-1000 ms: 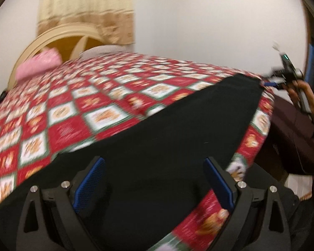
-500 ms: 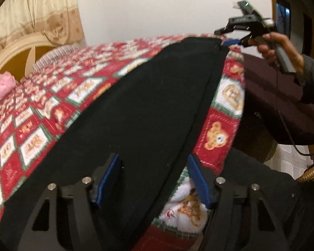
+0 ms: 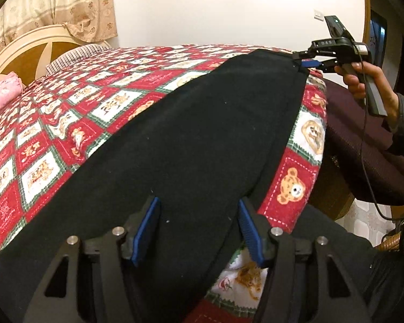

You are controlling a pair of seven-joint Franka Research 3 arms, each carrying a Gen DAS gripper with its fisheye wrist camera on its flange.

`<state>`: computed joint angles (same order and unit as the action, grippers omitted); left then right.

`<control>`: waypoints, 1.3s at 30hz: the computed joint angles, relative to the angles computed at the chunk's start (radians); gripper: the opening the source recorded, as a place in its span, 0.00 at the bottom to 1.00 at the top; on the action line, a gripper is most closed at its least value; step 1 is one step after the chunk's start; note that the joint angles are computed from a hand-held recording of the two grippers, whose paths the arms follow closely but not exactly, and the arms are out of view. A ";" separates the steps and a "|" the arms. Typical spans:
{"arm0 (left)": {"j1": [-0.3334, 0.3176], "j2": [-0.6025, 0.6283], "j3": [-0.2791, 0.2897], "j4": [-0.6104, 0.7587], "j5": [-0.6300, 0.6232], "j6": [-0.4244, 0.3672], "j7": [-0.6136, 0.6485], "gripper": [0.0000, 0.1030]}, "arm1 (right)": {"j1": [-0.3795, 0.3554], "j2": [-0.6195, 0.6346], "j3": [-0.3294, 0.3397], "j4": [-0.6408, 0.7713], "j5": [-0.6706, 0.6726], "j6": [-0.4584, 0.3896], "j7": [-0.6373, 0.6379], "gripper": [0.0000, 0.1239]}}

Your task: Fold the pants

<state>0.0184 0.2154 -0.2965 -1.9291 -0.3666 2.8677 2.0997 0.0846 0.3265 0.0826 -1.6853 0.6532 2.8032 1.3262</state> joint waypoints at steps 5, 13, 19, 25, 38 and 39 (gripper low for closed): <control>0.014 0.003 -0.012 0.006 -0.018 -0.002 0.036 0.40 | -0.024 -0.016 0.018 -0.011 0.071 0.005 -0.051 0.31; 0.013 0.015 -0.010 0.028 -0.057 -0.022 0.074 0.22 | -0.008 -0.009 -0.001 0.003 0.066 -0.007 -0.040 0.31; 0.046 0.014 -0.041 0.041 -0.147 -0.034 0.136 0.07 | 0.034 0.034 -0.044 0.046 -0.083 -0.012 0.073 0.10; 0.057 -0.045 -0.043 0.023 -0.334 -0.060 0.278 0.07 | -0.011 -0.066 0.032 -0.051 0.010 0.069 -0.076 0.06; -0.012 -0.049 0.029 -0.011 -0.387 -0.124 0.328 0.06 | -0.012 -0.047 0.001 -0.080 0.050 0.057 -0.051 0.18; -0.014 -0.047 0.031 -0.009 -0.386 -0.125 0.328 0.06 | -0.014 -0.049 0.006 -0.080 0.059 0.064 -0.063 0.17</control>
<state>0.0049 0.1681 -0.2653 -1.9382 -0.7527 2.7430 2.4275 0.0705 0.2779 0.0887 -1.7654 0.7127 2.8669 1.2628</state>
